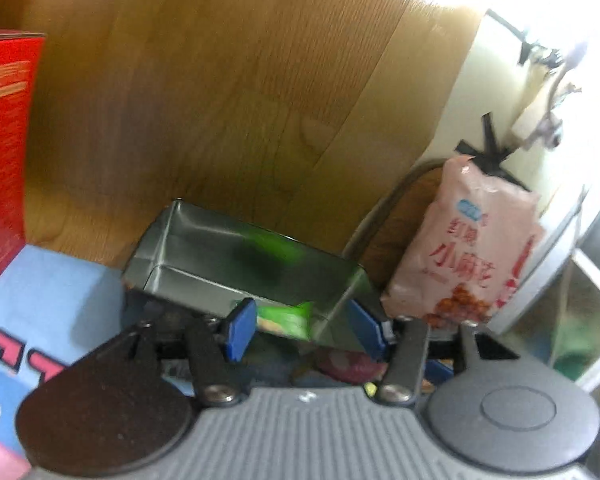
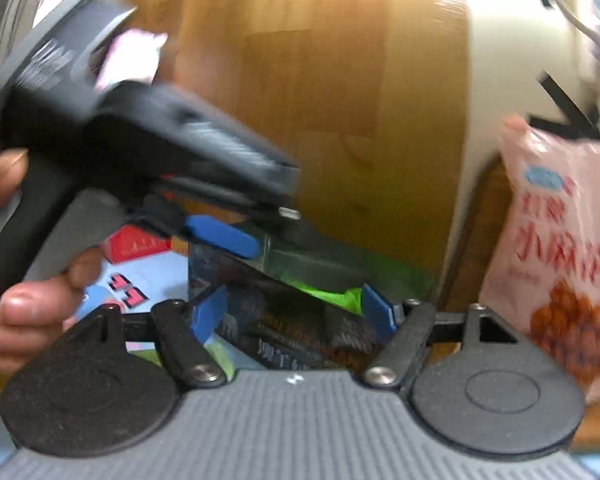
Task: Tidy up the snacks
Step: 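Carry the green packet into the black tin box and open the left gripper, then grasp the clear packet of brown bars with the left gripper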
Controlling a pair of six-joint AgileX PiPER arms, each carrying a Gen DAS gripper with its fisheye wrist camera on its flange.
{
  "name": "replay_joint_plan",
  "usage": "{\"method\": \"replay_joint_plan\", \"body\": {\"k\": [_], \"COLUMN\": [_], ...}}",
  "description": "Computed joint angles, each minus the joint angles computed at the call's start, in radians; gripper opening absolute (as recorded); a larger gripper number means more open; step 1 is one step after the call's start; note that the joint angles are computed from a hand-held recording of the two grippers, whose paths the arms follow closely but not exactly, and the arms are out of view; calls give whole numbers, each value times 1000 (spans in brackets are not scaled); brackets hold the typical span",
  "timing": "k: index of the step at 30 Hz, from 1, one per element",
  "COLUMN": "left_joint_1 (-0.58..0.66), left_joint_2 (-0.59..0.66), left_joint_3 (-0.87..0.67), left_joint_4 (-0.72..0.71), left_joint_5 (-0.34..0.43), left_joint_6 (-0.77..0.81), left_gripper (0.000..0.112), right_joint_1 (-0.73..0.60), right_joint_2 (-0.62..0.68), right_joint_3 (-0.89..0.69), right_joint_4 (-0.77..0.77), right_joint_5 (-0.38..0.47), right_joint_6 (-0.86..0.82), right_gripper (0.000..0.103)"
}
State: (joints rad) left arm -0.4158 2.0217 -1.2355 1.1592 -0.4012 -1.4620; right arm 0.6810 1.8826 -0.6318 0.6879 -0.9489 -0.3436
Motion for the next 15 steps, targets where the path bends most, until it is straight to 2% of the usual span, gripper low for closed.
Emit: {"method": "replay_joint_plan", "body": {"k": [3, 5, 7, 9, 12, 14, 15], "left_joint_1": [30, 44, 45, 42, 31, 19, 14], "left_joint_2": [-82, -132, -175, -208, -235, -225, -211], "left_joint_3": [125, 198, 247, 280, 317, 325, 325], "left_joint_4": [-33, -31, -12, 12, 65, 97, 111], "left_joint_5": [-53, -76, -88, -93, -93, -93, -98], "left_joint_6": [54, 59, 36, 6, -46, -85, -103], "left_gripper": [53, 53, 53, 53, 53, 53, 53], "right_joint_1": [-44, -62, -72, -105, -212, -335, -385], "right_joint_2": [-109, -194, -303, -455, -680, -809, -833], "right_joint_3": [99, 142, 145, 121, 83, 56, 46], "right_joint_4": [-57, -50, 48, 163, 249, 189, 116], "right_joint_5": [68, 123, 175, 263, 330, 501, 601], "right_joint_6": [159, 180, 41, -151, -287, -262, -189], "right_gripper": [74, 73, 67, 61, 59, 60, 60]}}
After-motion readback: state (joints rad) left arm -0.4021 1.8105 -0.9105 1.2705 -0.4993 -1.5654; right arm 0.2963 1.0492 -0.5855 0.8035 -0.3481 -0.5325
